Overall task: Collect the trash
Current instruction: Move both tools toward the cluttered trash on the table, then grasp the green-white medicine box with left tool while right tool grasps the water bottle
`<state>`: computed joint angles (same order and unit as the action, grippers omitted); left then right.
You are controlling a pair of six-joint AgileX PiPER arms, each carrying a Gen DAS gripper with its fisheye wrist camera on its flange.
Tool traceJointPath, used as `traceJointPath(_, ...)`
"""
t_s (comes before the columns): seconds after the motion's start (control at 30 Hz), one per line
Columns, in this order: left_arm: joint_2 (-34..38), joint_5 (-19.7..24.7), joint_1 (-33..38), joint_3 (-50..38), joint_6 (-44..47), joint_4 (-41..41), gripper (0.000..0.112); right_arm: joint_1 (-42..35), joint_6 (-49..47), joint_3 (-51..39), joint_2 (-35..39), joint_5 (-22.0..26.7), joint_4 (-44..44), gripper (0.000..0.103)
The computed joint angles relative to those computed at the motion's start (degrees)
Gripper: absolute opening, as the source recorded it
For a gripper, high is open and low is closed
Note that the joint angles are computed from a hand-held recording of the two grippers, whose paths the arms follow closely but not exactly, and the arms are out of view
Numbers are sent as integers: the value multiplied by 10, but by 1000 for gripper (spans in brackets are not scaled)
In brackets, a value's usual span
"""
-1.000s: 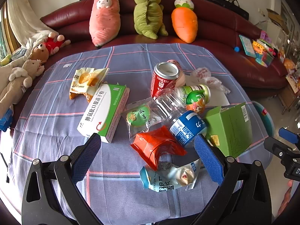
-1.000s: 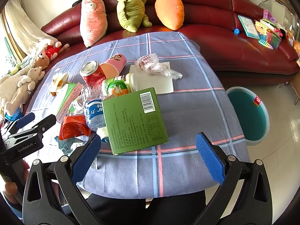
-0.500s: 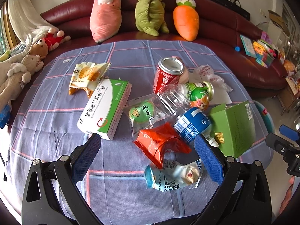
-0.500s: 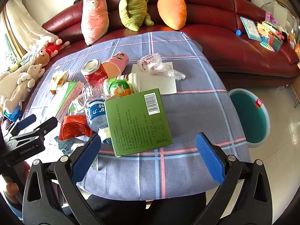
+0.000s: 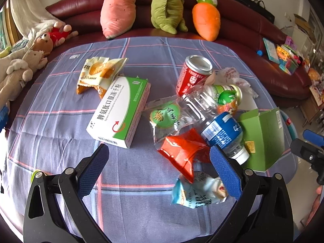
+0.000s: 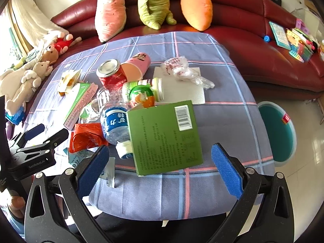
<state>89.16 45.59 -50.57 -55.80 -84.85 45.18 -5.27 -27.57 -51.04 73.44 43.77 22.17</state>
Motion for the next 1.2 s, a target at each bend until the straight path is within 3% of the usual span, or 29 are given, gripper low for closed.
traceJointPath(0.27,-41,-73,124,61,108,-25,100,59,30,-58,47,10,-14,97)
traceJointPath(0.5,31,-152,246,13,332,-148,100,93,66,-95,84,7,-29,97)
traceJointPath(0.57,58,-175,261,-5,360,-164,100,102,74,-105,94,9,-37,97)
traceJointPath(0.77,145,-143,282,-84,495,-264,100,115,65,-170,155,53,-25,97)
traceJointPath(0.8,154,-118,280,-100,501,-262,100,121,68,-187,168,62,-29,93)
traceJointPath(0.9,159,-130,280,-92,500,-264,73,142,72,-247,213,98,-33,81)
traceJointPath(1.0,137,-140,284,-67,501,-273,72,164,75,-303,259,135,-42,61)
traceJointPath(1.2,68,-161,308,-13,540,-333,72,202,89,-403,357,207,-82,59)
